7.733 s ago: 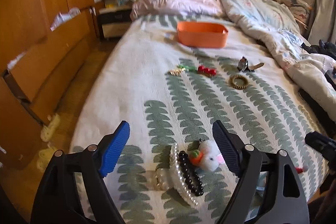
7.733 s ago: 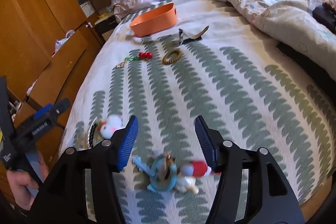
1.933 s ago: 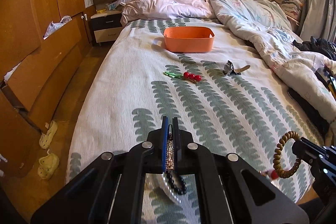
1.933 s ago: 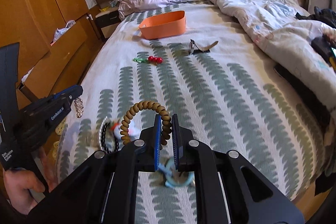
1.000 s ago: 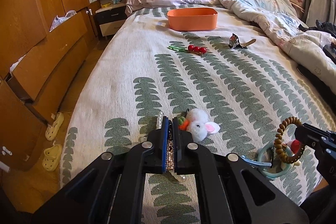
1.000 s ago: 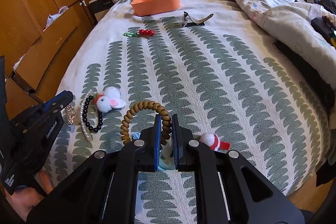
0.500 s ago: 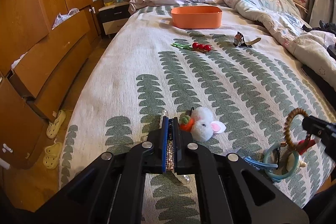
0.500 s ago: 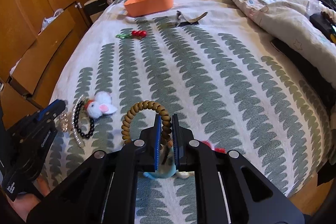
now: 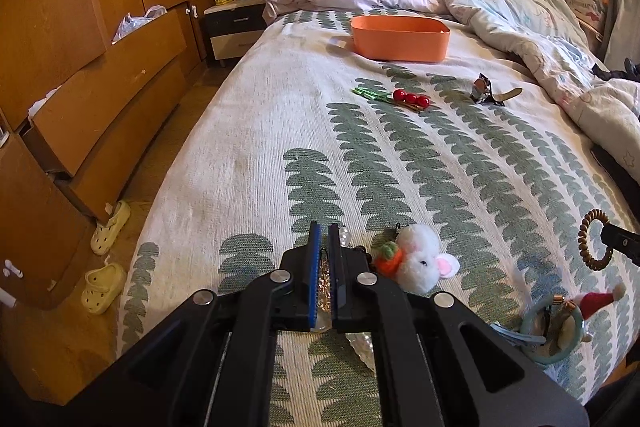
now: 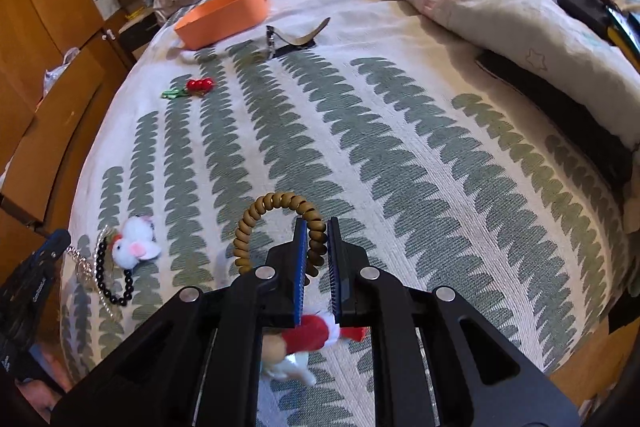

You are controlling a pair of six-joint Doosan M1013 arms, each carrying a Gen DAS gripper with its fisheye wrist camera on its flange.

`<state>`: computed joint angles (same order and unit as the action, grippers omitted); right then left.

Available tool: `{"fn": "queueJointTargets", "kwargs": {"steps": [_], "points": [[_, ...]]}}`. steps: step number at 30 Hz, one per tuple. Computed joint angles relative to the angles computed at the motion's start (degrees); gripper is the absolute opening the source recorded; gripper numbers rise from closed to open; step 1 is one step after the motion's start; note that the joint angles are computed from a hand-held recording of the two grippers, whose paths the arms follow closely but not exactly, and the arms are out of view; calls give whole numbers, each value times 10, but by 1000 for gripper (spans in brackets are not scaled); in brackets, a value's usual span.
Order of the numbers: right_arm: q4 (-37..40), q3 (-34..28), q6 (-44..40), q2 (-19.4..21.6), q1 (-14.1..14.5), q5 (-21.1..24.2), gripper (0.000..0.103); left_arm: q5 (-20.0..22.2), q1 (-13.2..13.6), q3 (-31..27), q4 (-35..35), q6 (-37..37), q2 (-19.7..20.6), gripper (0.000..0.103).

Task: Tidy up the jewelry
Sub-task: 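Open left tool to drop the brooch while right tool releases the wooden bracelet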

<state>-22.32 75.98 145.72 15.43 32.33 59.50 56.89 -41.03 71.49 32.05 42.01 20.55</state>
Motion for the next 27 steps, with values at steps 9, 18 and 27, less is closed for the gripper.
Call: {"fn": "queueJointTargets", "kwargs": {"steps": [9,18,27], "points": [[-11,4,14,-4,0,2,18,-2,-1,-3,7,-9,-1,8],[-35,26,51,-24,3,-39,32,-9,-12,6,80,-64,-13,75],[-31,21,44,-23,-5,-61,45,-18,0,-9,43,-29,-2,81]]}}
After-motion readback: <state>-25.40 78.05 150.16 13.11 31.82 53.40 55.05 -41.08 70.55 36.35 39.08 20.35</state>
